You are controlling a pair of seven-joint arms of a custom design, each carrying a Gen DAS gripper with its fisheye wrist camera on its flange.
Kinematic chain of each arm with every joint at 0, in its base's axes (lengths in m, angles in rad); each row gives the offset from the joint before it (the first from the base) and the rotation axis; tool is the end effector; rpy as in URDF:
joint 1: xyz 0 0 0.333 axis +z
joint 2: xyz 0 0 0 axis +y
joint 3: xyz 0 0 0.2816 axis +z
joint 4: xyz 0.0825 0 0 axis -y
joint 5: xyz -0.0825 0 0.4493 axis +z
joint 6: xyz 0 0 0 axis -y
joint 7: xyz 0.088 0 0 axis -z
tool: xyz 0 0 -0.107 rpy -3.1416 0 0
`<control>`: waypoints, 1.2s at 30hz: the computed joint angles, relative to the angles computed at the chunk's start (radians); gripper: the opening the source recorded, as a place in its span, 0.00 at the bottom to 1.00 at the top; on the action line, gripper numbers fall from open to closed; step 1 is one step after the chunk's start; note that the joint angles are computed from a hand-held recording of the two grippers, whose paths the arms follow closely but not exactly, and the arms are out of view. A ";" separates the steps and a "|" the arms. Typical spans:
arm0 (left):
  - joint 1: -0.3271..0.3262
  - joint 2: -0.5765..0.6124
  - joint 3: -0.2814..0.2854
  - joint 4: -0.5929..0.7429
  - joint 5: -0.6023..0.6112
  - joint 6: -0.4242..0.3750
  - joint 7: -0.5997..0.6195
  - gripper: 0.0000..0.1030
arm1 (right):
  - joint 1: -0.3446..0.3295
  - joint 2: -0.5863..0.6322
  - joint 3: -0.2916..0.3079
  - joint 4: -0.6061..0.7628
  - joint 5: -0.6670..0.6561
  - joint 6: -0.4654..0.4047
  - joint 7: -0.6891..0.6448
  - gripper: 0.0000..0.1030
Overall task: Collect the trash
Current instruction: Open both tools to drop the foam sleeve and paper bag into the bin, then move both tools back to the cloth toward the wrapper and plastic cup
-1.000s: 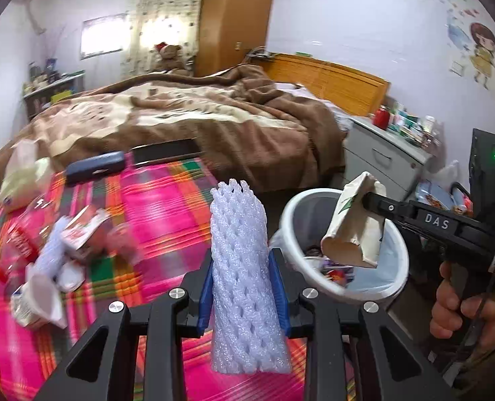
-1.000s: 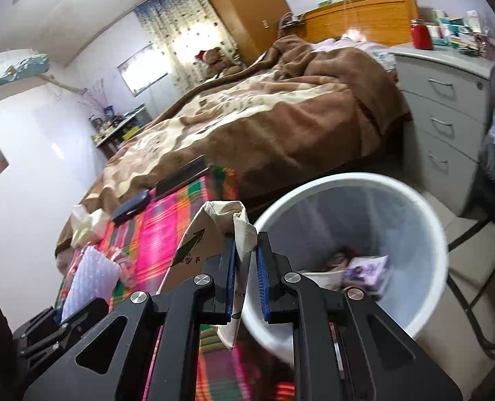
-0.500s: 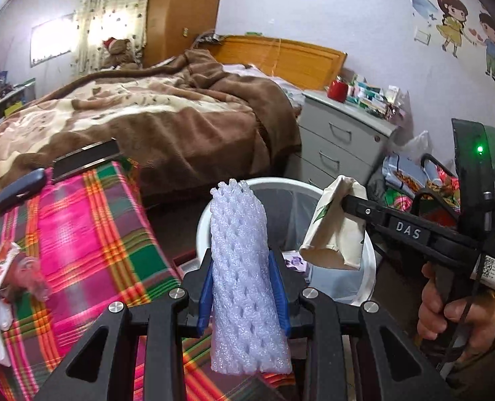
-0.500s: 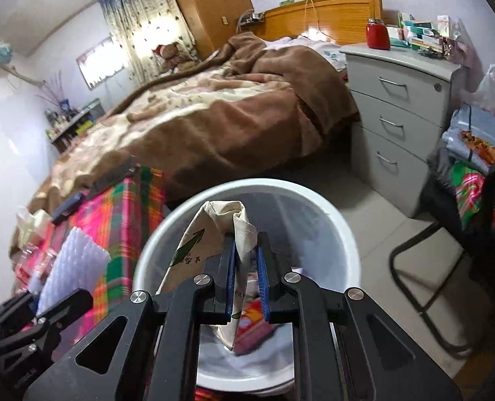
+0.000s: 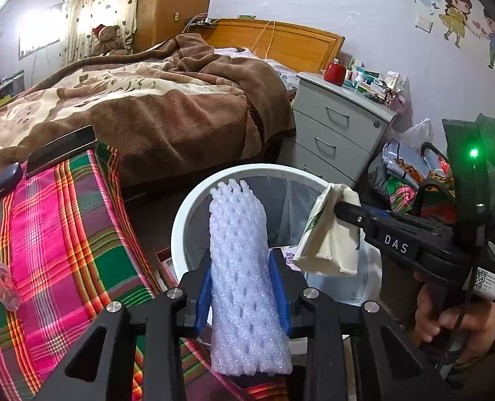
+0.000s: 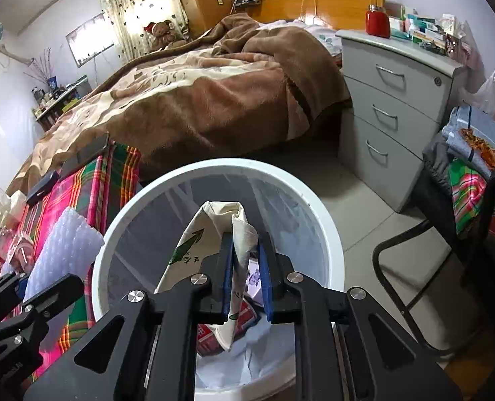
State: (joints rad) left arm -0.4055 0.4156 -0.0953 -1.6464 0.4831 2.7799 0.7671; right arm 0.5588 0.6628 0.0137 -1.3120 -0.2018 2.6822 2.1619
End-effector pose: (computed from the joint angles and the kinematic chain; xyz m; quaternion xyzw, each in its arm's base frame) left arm 0.6595 -0.3749 0.3930 -0.6348 0.6768 -0.3228 0.1864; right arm 0.6874 0.4472 0.3788 -0.7015 0.6198 -0.1380 0.3236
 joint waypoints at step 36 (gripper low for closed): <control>0.120 -0.350 -0.050 -0.391 0.342 0.022 -0.463 0.56 | 0.052 -0.027 0.016 -0.035 0.000 0.094 -0.002 0.41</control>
